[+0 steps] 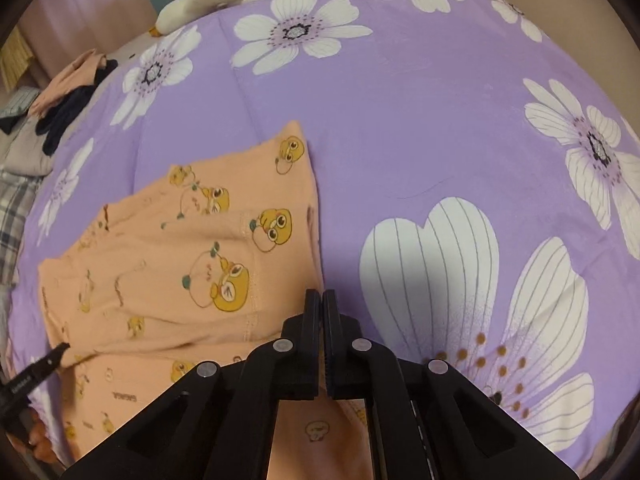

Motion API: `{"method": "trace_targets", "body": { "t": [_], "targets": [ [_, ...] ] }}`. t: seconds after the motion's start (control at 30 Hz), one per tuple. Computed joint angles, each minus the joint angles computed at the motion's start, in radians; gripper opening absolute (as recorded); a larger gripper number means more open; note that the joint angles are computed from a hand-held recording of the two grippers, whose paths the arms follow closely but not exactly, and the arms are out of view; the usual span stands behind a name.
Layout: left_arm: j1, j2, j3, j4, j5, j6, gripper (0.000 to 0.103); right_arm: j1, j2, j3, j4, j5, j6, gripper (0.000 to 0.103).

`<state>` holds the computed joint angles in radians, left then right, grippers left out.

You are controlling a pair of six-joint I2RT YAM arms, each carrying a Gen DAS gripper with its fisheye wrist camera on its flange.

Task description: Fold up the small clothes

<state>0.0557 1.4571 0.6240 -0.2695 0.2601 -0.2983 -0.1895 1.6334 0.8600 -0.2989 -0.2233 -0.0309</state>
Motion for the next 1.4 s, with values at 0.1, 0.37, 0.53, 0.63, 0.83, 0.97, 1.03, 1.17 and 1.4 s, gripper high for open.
{"method": "trace_targets", "body": {
  "t": [0.1, 0.37, 0.53, 0.63, 0.83, 0.97, 1.03, 1.17, 1.4],
  "targets": [
    [0.027, -0.01, 0.007, -0.016, 0.038, -0.015, 0.031, 0.006, 0.004, -0.002, 0.004, 0.01, 0.008, 0.003],
    [0.12, -0.044, 0.108, -0.03, 0.081, 0.016, 0.027, 0.003, 0.009, -0.005, 0.005, 0.006, 0.008, 0.003],
    [0.101, 0.086, 0.206, -0.007, 0.06, 0.023, 0.025, 0.005, 0.01, -0.007, 0.012, 0.007, 0.01, 0.003],
    [0.076, 0.183, 0.26, -0.015, 0.022, 0.024, 0.025, 0.001, 0.013, -0.003, 0.008, -0.001, 0.008, 0.003],
    [0.063, 0.268, 0.281, 0.009, -0.036, 0.025, 0.027, -0.013, 0.016, -0.007, 0.013, -0.022, 0.002, 0.003],
    [0.071, 0.26, 0.263, 0.03, -0.025, 0.041, 0.028, -0.016, 0.019, -0.016, 0.031, -0.026, 0.006, 0.003],
    [0.073, 0.244, 0.237, 0.05, -0.02, 0.045, 0.028, -0.014, 0.017, -0.02, 0.037, -0.023, 0.012, 0.003],
    [0.076, 0.2, 0.174, 0.102, -0.009, 0.014, 0.029, -0.004, 0.005, -0.039, 0.058, -0.004, 0.009, 0.003],
    [0.071, 0.094, 0.077, 0.096, 0.01, 0.007, 0.039, 0.006, -0.004, -0.054, 0.076, 0.011, 0.02, 0.003]
  ]
}}
